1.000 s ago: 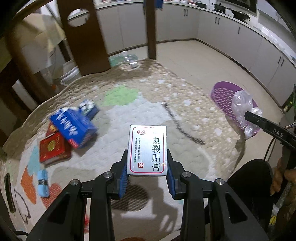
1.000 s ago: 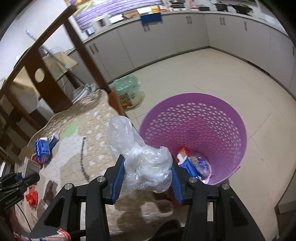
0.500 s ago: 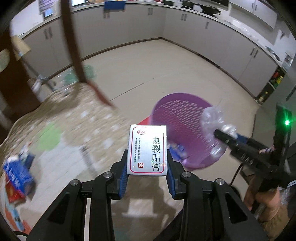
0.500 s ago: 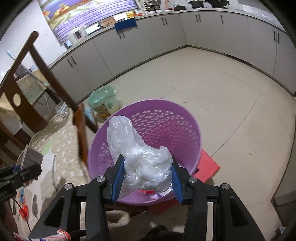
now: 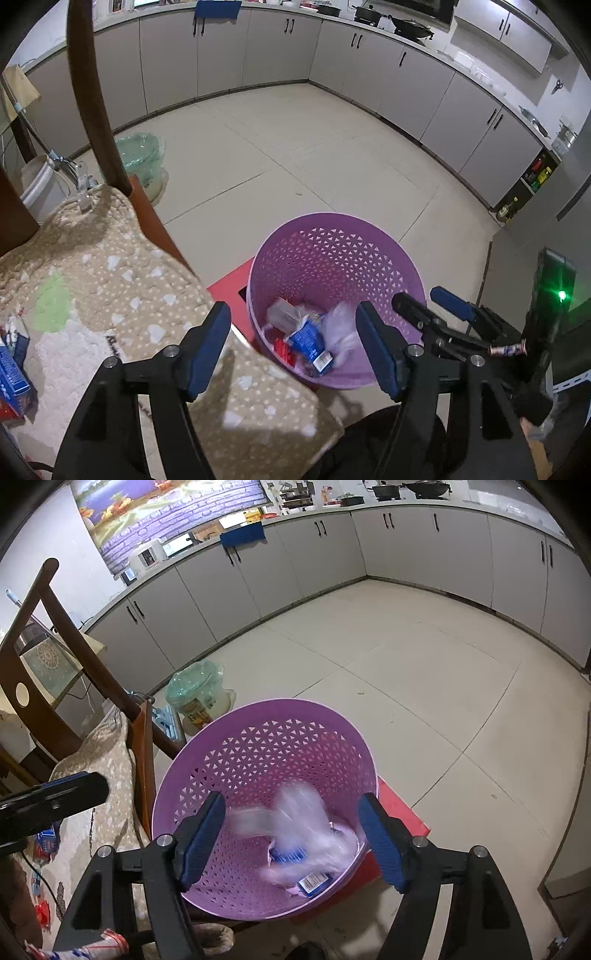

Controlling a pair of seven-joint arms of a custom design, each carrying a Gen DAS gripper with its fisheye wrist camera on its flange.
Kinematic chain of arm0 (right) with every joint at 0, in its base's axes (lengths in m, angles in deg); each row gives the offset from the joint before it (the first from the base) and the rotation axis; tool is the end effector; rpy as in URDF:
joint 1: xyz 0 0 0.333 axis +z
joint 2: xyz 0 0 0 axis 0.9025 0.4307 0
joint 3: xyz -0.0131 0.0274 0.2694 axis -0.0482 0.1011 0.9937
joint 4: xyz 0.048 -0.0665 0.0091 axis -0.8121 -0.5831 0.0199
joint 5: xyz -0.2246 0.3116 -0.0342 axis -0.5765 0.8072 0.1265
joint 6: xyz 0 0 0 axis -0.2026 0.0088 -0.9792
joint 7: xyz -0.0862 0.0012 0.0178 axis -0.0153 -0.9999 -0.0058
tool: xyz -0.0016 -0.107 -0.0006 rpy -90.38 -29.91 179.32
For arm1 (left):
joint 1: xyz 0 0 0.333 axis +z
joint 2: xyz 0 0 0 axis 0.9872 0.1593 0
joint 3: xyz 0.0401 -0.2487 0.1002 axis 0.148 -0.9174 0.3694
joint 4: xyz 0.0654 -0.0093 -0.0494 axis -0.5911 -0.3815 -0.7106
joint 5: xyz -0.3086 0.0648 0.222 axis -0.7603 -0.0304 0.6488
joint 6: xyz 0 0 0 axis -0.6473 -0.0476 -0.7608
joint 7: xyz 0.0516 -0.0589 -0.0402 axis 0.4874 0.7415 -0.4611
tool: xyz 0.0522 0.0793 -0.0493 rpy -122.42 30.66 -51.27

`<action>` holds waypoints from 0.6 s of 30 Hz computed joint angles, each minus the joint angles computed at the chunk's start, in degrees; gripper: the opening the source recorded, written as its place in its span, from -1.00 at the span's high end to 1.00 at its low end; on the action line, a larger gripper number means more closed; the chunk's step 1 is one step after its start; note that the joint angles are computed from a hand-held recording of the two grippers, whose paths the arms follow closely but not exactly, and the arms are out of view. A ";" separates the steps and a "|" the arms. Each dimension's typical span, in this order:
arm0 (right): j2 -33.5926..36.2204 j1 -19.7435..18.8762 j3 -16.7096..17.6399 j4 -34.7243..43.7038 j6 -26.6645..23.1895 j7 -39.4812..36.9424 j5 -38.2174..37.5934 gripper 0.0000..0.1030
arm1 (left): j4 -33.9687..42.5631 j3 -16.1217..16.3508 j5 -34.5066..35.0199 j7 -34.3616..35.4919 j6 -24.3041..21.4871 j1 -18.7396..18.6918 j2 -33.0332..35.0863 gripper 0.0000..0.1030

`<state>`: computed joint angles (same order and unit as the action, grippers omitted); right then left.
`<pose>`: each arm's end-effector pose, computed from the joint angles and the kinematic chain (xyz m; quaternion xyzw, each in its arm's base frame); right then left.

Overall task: Collect trash
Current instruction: 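Carry ointment box and clear bag over the purple basket and open both tools, then grasp the light blue tape roll with left tool while right tool grasps red plastic bag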

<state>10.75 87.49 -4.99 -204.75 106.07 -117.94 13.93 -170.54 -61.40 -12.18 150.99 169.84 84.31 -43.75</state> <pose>0.4722 0.2599 0.3106 -0.2982 0.8754 -0.2564 0.2810 0.6650 -0.0988 0.3887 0.2805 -0.9145 0.2916 0.0015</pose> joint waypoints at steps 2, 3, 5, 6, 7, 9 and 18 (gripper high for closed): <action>-0.12 0.25 0.23 0.13 -0.51 0.08 0.48 -0.53 | -0.66 0.19 -0.49 0.27 -0.35 0.66 -0.73 -0.34; -0.14 0.41 0.37 0.31 -0.82 -0.03 0.78 -0.53 | -1.13 0.42 -0.94 0.51 -0.91 1.30 -1.28 -0.34; 0.09 0.80 0.67 1.16 -1.69 -0.69 1.51 -0.53 | -1.72 0.97 -1.44 0.69 -1.85 2.24 -2.07 -0.34; 0.44 1.03 0.80 1.90 -2.20 -1.27 1.93 -0.53 | -1.75 1.29 -1.62 0.67 -2.42 2.70 -2.32 -0.34; 0.69 1.38 0.98 2.69 -2.86 -2.01 2.43 -0.53 | -1.85 1.59 -1.87 0.75 -3.16 3.27 -2.67 -0.34; 1.16 2.07 1.23 4.27 -3.95 -3.58 3.23 -0.53 | -2.06 2.28 -2.46 1.01 -4.20 4.45 -3.32 -0.34; 7.51 5.91 1.18 16.17 -6.84 -14.13 6.04 -0.54 | 4.32 5.87 -3.52 0.95 -8.03 11.25 -0.18 -0.38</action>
<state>18.26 93.40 -3.81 -188.58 99.23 -132.07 19.97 -166.22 -55.52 -15.69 151.94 161.81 95.56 -43.93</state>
